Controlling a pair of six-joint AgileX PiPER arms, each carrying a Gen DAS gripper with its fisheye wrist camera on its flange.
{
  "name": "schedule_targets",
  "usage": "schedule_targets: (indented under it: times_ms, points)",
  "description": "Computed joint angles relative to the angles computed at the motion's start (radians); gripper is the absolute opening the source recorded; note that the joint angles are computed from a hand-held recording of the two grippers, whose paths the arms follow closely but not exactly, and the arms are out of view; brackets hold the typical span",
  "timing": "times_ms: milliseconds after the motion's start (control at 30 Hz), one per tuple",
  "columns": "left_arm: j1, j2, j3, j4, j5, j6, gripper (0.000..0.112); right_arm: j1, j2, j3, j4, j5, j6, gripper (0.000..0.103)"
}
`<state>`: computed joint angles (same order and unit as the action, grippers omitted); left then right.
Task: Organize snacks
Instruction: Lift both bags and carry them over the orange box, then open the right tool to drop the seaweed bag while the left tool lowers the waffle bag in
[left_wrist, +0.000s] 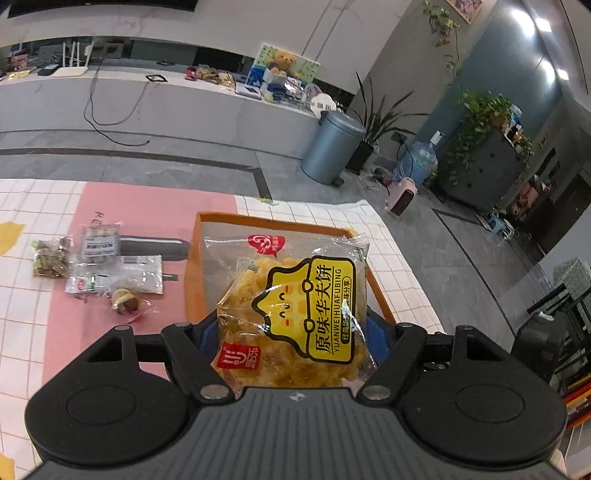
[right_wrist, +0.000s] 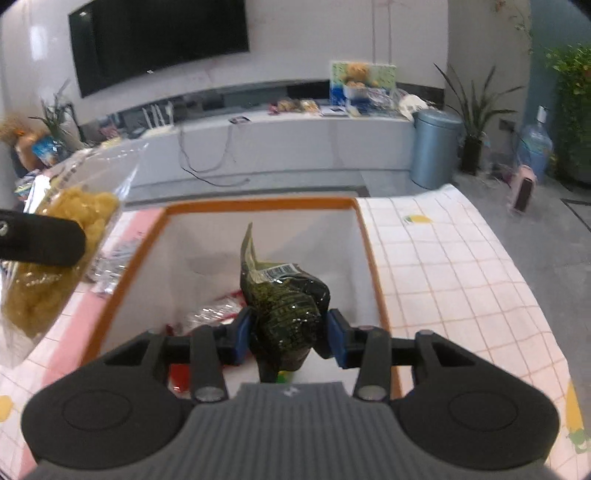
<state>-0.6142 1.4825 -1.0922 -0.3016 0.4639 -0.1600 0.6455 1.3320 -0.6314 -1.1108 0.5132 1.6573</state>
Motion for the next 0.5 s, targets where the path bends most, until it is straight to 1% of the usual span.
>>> schedule_targets:
  times_ms: [33, 67, 100, 133, 200, 233, 300, 333, 400, 500]
  points:
    - [-0.001, 0.011, -0.005, -0.008, 0.003, 0.007, 0.086, -0.015, -0.002, 0.002, 0.020, -0.014, -0.015, 0.048]
    - [-0.005, 0.024, -0.018, -0.004, 0.006, -0.002, 0.086, -0.021, -0.005, 0.009, 0.023, -0.025, -0.009, 0.052]
    - [-0.005, 0.028, -0.016, -0.012, 0.004, 0.003, 0.086, -0.020, 0.004, 0.008, 0.001, -0.035, 0.025, 0.060]
    - [-0.007, 0.029, -0.013, -0.019, 0.001, 0.008, 0.086, -0.025, -0.010, 0.023, -0.027, -0.044, 0.056, 0.063]
    - [-0.015, 0.035, -0.013, -0.015, 0.001, 0.008, 0.086, -0.017, -0.051, 0.044, -0.078, -0.035, 0.106, 0.074]
    - [-0.020, 0.038, -0.015, -0.007, 0.001, 0.000, 0.086, -0.018, -0.075, 0.048, -0.089, -0.028, 0.113, 0.076]
    - [-0.033, 0.042, -0.013, 0.016, -0.003, -0.032, 0.086, 0.006, -0.125, 0.074, -0.132, 0.002, 0.174, 0.085]
    - [-0.037, 0.041, -0.008, 0.026, -0.005, -0.046, 0.086, 0.023, -0.163, 0.096, -0.143, 0.022, 0.200, 0.087]
    - [-0.049, 0.049, -0.007, 0.058, -0.009, -0.092, 0.086, 0.024, -0.201, 0.124, -0.170, 0.033, 0.244, 0.088]
    - [-0.078, 0.080, -0.029, 0.124, -0.005, -0.170, 0.086, 0.009, -0.255, 0.162, -0.148, 0.045, 0.270, 0.088]
